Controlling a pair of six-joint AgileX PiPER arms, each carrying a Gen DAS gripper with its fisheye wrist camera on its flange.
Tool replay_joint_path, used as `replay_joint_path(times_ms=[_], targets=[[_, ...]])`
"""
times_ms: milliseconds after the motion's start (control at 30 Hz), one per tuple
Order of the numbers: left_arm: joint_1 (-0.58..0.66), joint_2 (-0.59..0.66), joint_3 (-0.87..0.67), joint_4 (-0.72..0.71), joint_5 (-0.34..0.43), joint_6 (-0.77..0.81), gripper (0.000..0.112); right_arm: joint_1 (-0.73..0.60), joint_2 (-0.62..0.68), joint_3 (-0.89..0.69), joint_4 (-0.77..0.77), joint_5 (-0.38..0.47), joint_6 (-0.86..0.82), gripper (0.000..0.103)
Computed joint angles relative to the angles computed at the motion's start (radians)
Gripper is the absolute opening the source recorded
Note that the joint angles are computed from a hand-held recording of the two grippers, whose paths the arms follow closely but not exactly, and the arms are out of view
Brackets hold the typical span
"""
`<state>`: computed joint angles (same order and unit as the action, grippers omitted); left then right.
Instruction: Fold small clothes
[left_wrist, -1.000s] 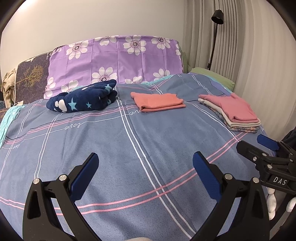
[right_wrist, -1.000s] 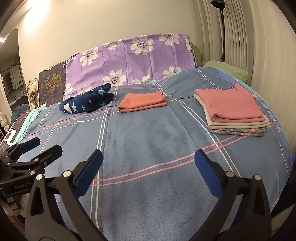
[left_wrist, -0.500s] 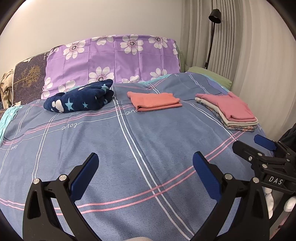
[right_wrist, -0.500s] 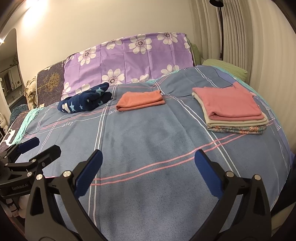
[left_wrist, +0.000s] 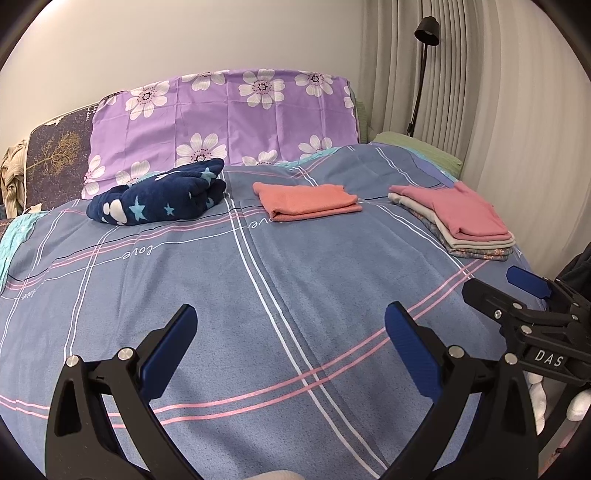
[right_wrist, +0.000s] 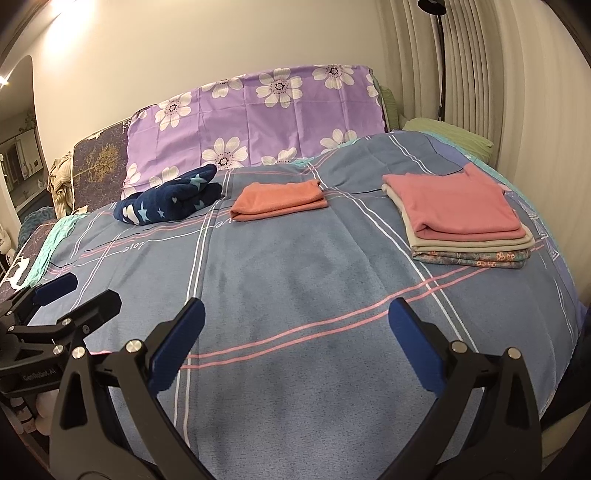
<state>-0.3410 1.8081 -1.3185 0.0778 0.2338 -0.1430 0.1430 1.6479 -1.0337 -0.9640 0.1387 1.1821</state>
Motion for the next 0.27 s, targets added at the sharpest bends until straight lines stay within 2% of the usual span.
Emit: replay_joint_path(times_ms=[100,267], targets=[[-0.002,-0.001,0.002,0.006,-0.001,-0.004,0.102,0.004,0.003,-0.003,-0.046,0.005,0.045,0.101],[-0.005,-0.002,0.002,0.022,-0.001,-0.021,0.102,0.005,0.003,-0.007,-0.032,0.008,0.031,0.101]])
